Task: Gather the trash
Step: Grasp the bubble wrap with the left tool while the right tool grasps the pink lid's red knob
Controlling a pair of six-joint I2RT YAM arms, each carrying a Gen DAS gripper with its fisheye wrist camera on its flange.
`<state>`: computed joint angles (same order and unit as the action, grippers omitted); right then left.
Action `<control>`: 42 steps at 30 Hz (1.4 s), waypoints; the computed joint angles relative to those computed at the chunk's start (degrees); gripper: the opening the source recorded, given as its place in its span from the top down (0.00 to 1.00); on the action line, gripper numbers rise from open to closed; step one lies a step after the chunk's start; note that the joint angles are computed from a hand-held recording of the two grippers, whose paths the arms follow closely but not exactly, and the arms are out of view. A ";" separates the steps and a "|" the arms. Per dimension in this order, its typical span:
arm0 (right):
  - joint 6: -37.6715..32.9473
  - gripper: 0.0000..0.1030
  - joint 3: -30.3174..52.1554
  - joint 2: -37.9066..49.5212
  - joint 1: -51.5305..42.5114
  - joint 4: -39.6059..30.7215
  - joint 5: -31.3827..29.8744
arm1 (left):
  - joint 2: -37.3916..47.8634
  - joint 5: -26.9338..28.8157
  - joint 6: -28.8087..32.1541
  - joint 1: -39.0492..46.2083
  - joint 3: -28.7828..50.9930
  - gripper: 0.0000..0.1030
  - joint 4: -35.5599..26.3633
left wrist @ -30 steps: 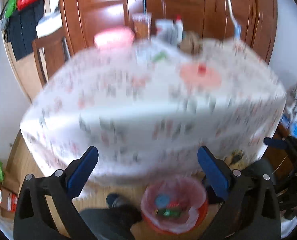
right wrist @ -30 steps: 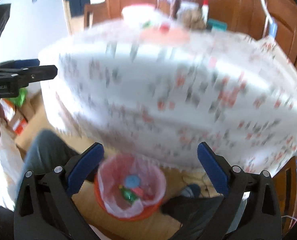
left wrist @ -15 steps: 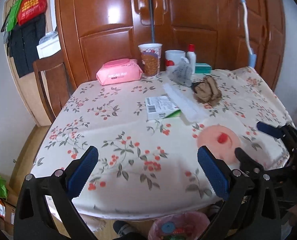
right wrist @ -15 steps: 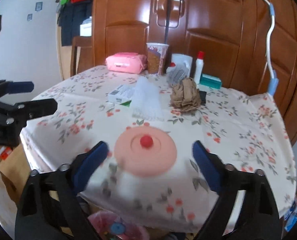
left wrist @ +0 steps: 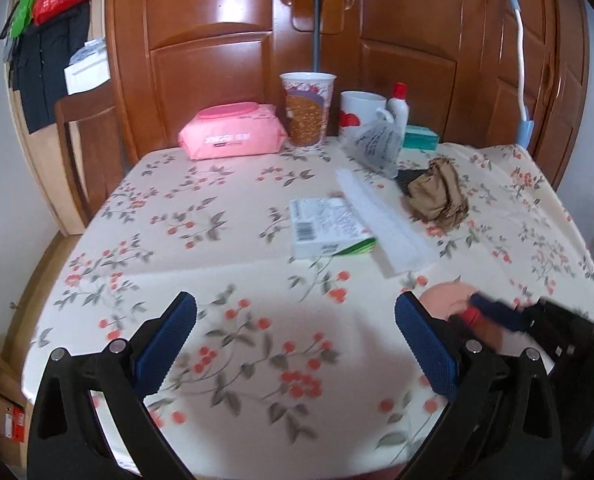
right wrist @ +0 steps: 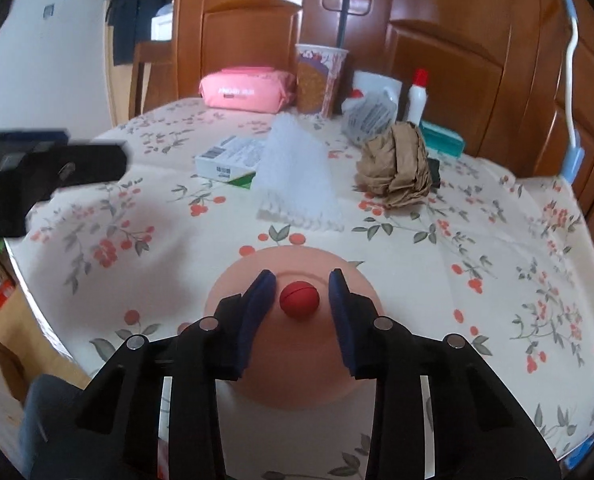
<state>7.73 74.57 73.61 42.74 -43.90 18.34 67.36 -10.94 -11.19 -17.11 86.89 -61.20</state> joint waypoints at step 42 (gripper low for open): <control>-3.20 0.78 -3.18 -6.97 -9.79 -0.02 -9.37 | 9.07 0.59 -3.33 -8.87 2.73 0.85 5.08</control>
